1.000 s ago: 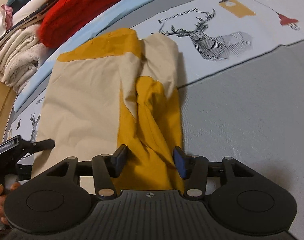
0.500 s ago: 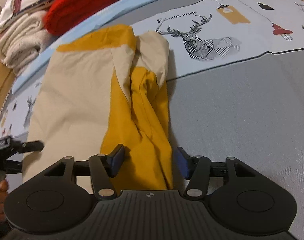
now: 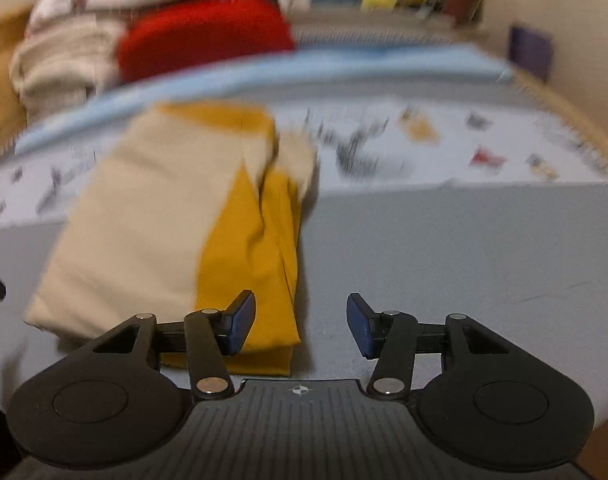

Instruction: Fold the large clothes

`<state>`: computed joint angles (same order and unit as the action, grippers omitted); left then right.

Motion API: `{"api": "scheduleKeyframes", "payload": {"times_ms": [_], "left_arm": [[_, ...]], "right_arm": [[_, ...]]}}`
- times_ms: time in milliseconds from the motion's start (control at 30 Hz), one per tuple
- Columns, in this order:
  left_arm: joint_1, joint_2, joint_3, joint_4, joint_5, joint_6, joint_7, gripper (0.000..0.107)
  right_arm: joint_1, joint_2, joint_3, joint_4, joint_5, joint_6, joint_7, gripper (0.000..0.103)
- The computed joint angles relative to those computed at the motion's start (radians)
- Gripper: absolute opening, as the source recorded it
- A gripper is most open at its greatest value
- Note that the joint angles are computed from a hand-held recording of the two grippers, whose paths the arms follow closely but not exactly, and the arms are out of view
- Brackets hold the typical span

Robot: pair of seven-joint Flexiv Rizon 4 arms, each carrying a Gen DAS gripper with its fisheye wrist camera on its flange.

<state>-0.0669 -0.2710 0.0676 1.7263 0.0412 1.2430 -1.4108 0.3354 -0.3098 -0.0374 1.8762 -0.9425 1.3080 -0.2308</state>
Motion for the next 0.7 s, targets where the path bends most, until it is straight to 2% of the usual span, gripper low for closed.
{"api": "scheduleKeyframes", "payload": {"times_ms": [33, 67, 100, 167, 267, 367, 433, 567, 700], "left_arm": [[-0.011, 0.033, 0.005, 0.036, 0.017, 0.033, -0.007, 0.103], [-0.023, 0.062, 0.008, 0.068, 0.033, 0.056, -0.019, 0.103], [-0.035, 0.088, 0.011, 0.092, 0.050, 0.066, -0.038, 0.103], [-0.058, 0.127, 0.017, 0.123, 0.087, 0.069, -0.104, 0.103], [-0.075, 0.183, 0.010, 0.162, 0.154, 0.041, -0.217, 0.103], [-0.062, 0.211, -0.018, 0.213, 0.136, 0.031, -0.243, 0.103], [-0.059, 0.225, -0.026, 0.231, 0.170, 0.015, -0.275, 0.103], [-0.039, 0.215, -0.045, 0.265, 0.110, 0.062, -0.207, 0.103], [-0.028, 0.209, -0.047, 0.282, 0.067, 0.108, -0.163, 0.103]], "right_arm": [[0.024, 0.039, -0.031, 0.036, -0.087, 0.004, 0.080, 0.063], [0.029, 0.074, -0.037, 0.065, -0.163, 0.001, 0.150, 0.071], [0.027, 0.102, -0.031, 0.087, -0.216, -0.007, 0.200, 0.074], [0.026, 0.149, 0.002, 0.114, -0.267, -0.063, 0.247, 0.089], [0.018, 0.205, 0.054, 0.148, -0.346, -0.148, 0.340, 0.101], [0.003, 0.225, 0.110, 0.161, -0.354, -0.206, 0.375, 0.102], [-0.010, 0.226, 0.142, 0.167, -0.339, -0.215, 0.370, 0.102], [-0.009, 0.214, 0.174, 0.160, -0.311, -0.224, 0.312, 0.102], [-0.002, 0.202, 0.175, 0.153, -0.311, -0.233, 0.304, 0.102]]}}
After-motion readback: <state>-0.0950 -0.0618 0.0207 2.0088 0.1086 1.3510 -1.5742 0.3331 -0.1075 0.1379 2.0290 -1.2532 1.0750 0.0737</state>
